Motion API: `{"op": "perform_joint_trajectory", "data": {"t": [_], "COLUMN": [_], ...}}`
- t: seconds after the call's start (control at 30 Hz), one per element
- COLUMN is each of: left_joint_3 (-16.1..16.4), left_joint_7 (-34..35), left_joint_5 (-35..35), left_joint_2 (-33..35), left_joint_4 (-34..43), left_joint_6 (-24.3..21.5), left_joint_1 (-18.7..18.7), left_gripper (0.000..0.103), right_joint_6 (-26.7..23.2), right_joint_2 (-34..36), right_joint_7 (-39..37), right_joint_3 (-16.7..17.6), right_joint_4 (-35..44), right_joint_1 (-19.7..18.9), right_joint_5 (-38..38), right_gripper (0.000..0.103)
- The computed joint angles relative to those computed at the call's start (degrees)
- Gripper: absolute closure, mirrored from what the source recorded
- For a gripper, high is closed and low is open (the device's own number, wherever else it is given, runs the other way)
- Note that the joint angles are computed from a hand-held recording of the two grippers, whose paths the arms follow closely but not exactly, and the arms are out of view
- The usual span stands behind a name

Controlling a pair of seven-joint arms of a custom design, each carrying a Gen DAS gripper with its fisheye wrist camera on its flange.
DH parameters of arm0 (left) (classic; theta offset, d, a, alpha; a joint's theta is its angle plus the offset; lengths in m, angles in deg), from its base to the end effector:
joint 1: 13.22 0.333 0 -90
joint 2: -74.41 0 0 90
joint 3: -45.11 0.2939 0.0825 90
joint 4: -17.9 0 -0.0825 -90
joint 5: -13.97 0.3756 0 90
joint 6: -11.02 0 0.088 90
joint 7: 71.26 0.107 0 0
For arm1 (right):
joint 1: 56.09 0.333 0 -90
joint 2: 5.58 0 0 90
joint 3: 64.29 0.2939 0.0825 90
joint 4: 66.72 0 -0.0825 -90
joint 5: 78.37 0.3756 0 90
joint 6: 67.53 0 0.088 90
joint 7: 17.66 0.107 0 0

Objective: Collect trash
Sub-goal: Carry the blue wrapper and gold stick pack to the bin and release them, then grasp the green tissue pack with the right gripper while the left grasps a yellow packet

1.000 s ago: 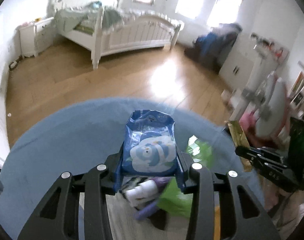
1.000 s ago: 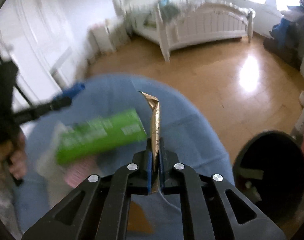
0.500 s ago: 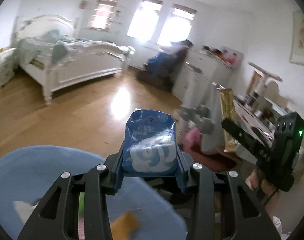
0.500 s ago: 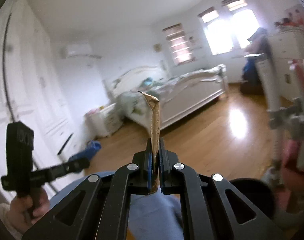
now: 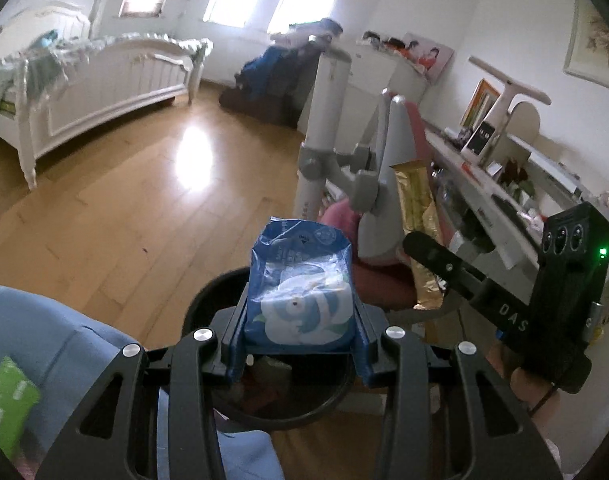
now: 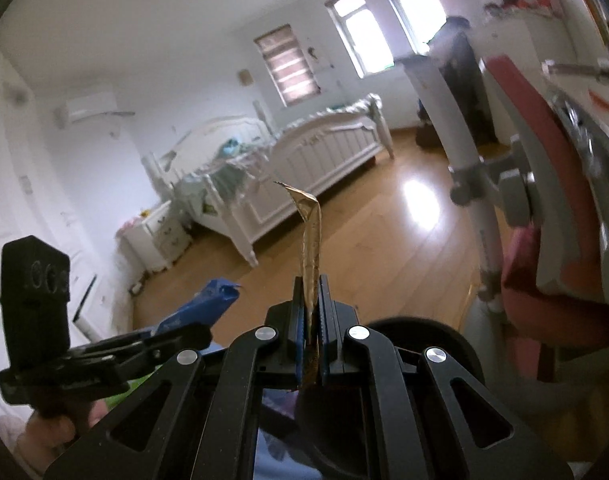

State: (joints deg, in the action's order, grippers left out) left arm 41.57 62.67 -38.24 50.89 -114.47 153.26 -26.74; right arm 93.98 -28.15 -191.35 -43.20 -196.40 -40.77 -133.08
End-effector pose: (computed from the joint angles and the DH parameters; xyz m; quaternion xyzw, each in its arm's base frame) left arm 0.4518 -0.1383 0.5494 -0.4632 0.7725 -0.4323 0.0415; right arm 0.3549 0.3386 0.5742 -0.5310 0.6596 -0.2235 0.4827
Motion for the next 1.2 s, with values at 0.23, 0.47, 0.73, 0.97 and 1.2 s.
{"op": "perform_joint_trajectory", "data": {"t": [0.23, 0.47, 0.73, 0.97, 1.2], "left_joint_3": [-1.3, -3.1, -4.2, -5.0, -6.7], "left_joint_7": [-2.0, -3.7, -5.2, -6.2, -12.1], "left_joint_5": [2.2, 3.7, 4.8, 5.3, 12.0], "left_joint_2": [5.8, 10.5, 13.8, 16.0, 17.0], "left_joint_4": [2.2, 4.5, 5.6, 6.9, 6.1], "left_joint_6": [-2.0, -2.2, -2.6, -2.6, 2.8], "left_joint_1": [0.9, 1.5, 2.3, 2.7, 2.9], "left_gripper": [0.061, 0.061, 0.06, 0.06, 0.007], "right_joint_6": [2.1, 3.9, 4.5, 4.4, 0.4], "right_joint_2": [4.9, 7.9, 9.7, 10.4, 11.6], "right_joint_7": [1.2, -0.4, -0.7, -1.2, -4.6], "right_joint_3": [-2.0, -4.8, -6.0, -6.8, -7.3], "right_joint_4": [-0.8, -1.4, -1.4, -1.3, 0.4], "right_joint_1": [0.3, 1.0, 1.3, 1.9, 2.8], "right_joint_5": [0.7, 1.8, 1.4, 2.0, 4.1], "right_gripper": [0.096, 0.096, 0.096, 0.096, 0.038]}}
